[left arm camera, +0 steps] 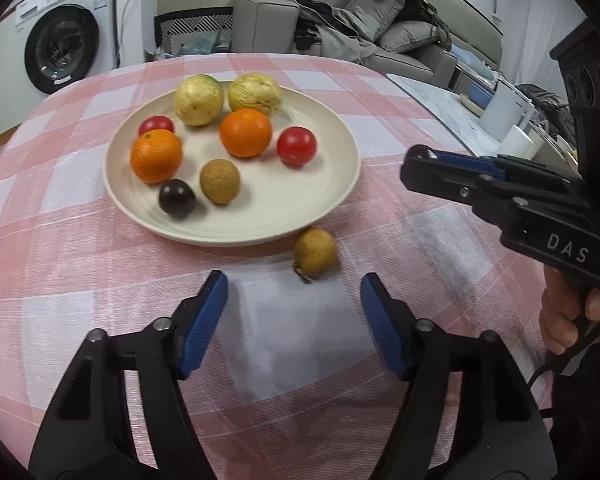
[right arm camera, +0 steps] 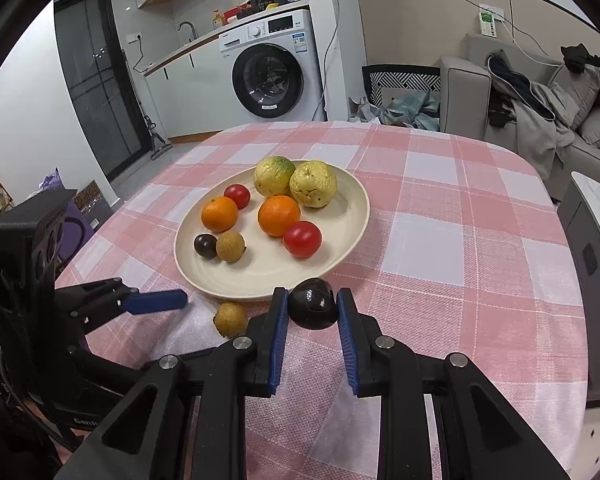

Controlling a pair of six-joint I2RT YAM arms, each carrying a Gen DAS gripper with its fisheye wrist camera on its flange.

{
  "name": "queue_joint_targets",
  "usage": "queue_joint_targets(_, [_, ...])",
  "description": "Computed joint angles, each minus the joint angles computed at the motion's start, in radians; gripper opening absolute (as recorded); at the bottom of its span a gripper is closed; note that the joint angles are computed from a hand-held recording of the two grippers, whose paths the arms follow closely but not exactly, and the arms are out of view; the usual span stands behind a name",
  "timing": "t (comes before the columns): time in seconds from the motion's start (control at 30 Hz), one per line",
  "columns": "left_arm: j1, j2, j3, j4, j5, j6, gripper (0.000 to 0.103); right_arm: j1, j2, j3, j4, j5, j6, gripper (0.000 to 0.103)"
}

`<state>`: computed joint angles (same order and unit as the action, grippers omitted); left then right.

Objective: Organize fruits
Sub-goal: 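Grasp a brown fruit with the left tool while the right tool holds the plum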

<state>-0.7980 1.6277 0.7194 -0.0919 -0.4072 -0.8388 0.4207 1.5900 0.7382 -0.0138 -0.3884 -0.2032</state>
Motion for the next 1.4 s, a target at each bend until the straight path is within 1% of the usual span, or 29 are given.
queue_joint_targets(0.07, [-0.006,0.026,0.031,-0.023,-0.013,-0.002,0.061,-0.005,-0.002,0.001,-0.003,-0.004,-0.001,0.025])
queue_joint_targets(0.23, [-0.006,0.077,0.094,-0.055,-0.023,-0.002,0.051,-0.022,-0.018,-0.003,-0.007,-0.012,-0.001,0.025])
queue_joint_targets(0.3, [-0.007,0.095,0.116,-0.067,-0.036,-0.008,0.046,-0.028,-0.024,-0.003,-0.009,-0.017,-0.002,0.025])
queue_joint_targets(0.4, [0.003,0.103,0.125,-0.052,-0.021,0.004,0.044,-0.036,-0.029,-0.002,-0.012,-0.022,0.0,0.025])
queue_joint_targets(0.57, [0.009,0.111,0.125,-0.027,-0.012,0.032,0.031,-0.039,-0.034,-0.004,-0.014,-0.025,0.001,0.025])
queue_joint_targets(0.6, [0.011,0.11,0.122,-0.014,-0.002,0.046,0.024,-0.038,-0.032,-0.004,-0.012,-0.026,0.004,0.025])
queue_joint_targets(0.63, [0.011,0.111,0.121,-0.012,0.0,0.052,0.022,-0.037,-0.031,-0.004,-0.012,-0.026,0.005,0.025])
queue_joint_targets(0.87, [-0.002,0.082,0.085,0.024,-0.001,0.08,0.021,-0.024,-0.028,-0.008,-0.008,-0.022,0.003,0.025])
queue_joint_targets(1.07, [-0.034,-0.032,-0.008,0.067,-0.048,0.112,0.022,-0.02,-0.027,-0.02,0.015,-0.03,0.011,0.025])
queue_joint_targets(1.2, [-0.053,-0.119,-0.062,0.061,-0.105,0.143,0.021,-0.011,-0.034,-0.036,0.043,-0.039,0.018,0.025])
queue_joint_targets(1.4, [-0.047,-0.215,-0.11,0.016,-0.155,0.144,0.021,0.006,-0.037,-0.048,0.076,-0.045,0.036,0.025])
